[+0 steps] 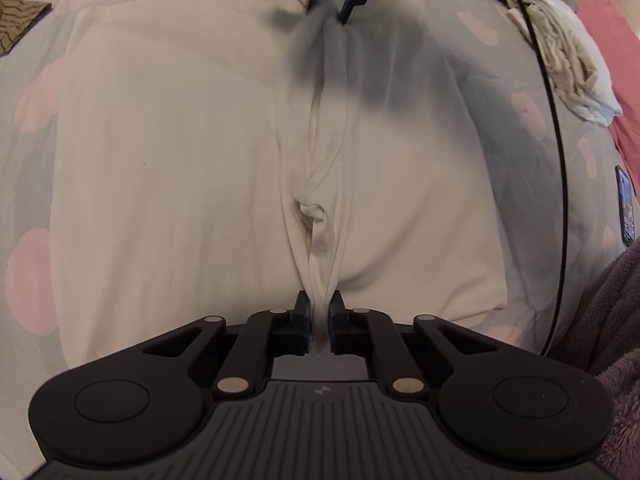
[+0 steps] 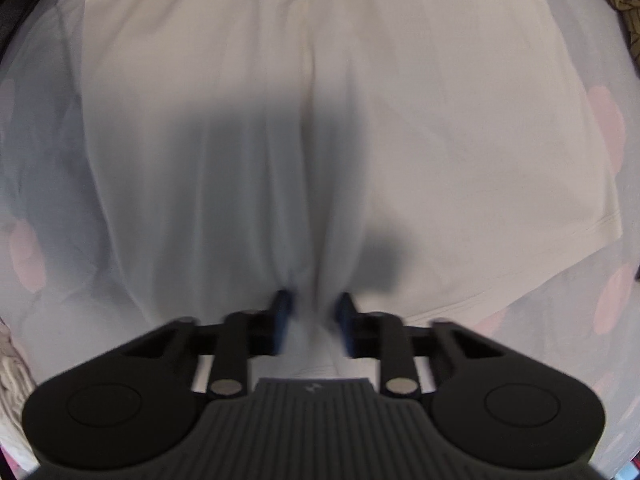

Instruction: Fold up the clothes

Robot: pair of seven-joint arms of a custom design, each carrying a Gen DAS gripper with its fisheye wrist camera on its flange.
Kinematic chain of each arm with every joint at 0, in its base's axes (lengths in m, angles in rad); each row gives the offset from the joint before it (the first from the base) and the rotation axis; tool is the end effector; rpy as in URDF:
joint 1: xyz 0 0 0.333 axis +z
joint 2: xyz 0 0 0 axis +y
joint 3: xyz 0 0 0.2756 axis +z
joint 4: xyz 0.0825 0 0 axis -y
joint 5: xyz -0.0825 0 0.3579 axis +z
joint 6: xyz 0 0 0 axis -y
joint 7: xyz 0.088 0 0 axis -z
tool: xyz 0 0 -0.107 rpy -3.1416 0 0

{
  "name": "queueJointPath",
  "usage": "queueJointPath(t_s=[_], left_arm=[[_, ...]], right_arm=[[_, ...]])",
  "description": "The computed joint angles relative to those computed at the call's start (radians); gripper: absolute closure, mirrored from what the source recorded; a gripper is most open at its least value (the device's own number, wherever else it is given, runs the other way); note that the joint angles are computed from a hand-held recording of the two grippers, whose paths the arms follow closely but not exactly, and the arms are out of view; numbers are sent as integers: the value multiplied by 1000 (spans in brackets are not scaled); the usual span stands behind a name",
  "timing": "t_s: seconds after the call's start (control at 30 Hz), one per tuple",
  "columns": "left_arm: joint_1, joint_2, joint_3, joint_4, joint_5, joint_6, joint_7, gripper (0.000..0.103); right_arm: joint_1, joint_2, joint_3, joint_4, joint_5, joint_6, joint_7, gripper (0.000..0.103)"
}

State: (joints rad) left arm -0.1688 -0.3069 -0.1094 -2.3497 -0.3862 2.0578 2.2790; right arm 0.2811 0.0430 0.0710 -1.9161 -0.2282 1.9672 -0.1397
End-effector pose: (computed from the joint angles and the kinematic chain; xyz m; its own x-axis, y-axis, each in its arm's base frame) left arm 0.4205 -0.1419 0.4278 -0.7137 -0.6585 0.2388 -0.6993 0.6894 -0.1892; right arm 0.5179 0.1743 0.4409 0.8382 0.5446 -0.0295 0.5384 -0.8175 0.2043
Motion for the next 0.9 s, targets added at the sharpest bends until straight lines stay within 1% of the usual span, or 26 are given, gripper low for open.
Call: queueJointPath(t_s=[0.03,0.13,0.3,0.57,0.73,0.9], left_arm=[[1,-6,6,-5,-11,0,6,98],[3,-27,17,-17,-35,4,25,98],[8,-71,44,-31,-77,-9,63,99],[51,-159,106,-49,-137,-82,104,99],[103,-174,146,-37,-154,-97,110,99],[158,-157,170,-17,-157,-106,105,99]], right_arm=[[0,-4,0,-1,-4,-2,15,90],[1,-9,-1,8,-16,-11,64,93],[11,-20,7,42,-55,-52,104,94],[41,-20,27,153,-90,-105,159,94],[85,68,46,309,-133,-137,172,94],[142,222,46,521,-158,-166,163,94]])
